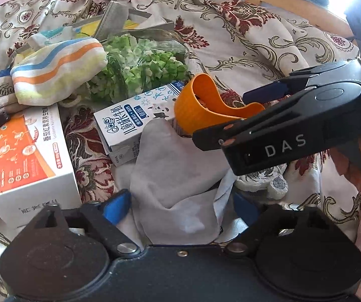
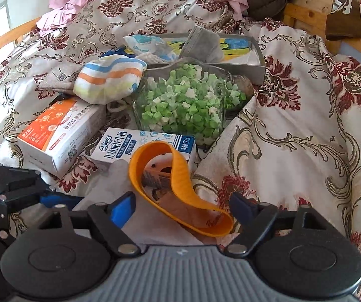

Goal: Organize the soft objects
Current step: 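Grasp the orange strap with the right tool while the left tool grasps the grey cloth, then lift and carry the orange strap and grey cloth over the painted tray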

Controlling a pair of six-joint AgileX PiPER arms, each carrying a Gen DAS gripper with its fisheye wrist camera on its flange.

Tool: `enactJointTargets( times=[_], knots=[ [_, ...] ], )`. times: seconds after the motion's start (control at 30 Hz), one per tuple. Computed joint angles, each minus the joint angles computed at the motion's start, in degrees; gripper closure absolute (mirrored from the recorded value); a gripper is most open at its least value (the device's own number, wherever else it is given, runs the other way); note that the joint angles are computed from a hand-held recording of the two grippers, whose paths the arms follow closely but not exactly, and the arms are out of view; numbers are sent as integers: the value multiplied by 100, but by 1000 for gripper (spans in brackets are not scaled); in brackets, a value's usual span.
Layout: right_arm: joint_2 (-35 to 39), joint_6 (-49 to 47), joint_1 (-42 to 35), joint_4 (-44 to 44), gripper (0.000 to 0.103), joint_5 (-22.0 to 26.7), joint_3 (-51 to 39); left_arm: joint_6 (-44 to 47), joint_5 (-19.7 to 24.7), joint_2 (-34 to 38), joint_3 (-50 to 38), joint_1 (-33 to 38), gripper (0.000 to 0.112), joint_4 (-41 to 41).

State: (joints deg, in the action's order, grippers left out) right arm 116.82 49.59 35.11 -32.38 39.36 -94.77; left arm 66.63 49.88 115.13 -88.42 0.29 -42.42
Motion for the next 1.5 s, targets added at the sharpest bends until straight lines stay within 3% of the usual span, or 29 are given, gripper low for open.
enactJointTargets(
  times=[0.03,0.2,0.43,0.6,0.77,1.0,1.23,1.5],
  knots=[
    [-3,35,-8,4,23,0,-3,-94,153,82,-133,-3,39,66],
    [-75,33,-88,168,30,-166,104,-25,58,43,-3,15,43,-70],
    [-131,191,-45,3,41,-192,179,-347,142,114,-94,140,65,-304],
    [-213,227,-62,-15,63,-389,306,-575,247,141,-103,202,79,-508],
    [-303,364,-95,-25,77,-635,472,-997,338,179,-111,295,96,-702],
    [-408,765,-121,-283,88,-832,671,-1214,91,-106,328,436,102,-1318],
    [-650,1672,-102,-1033,90,-1204,1061,-1178,-319,-512,645,483,102,-1772],
    [-977,3795,-45,-3015,90,-1576,1580,-1627,-238,-648,347,510,102,-1892]
  ],
)
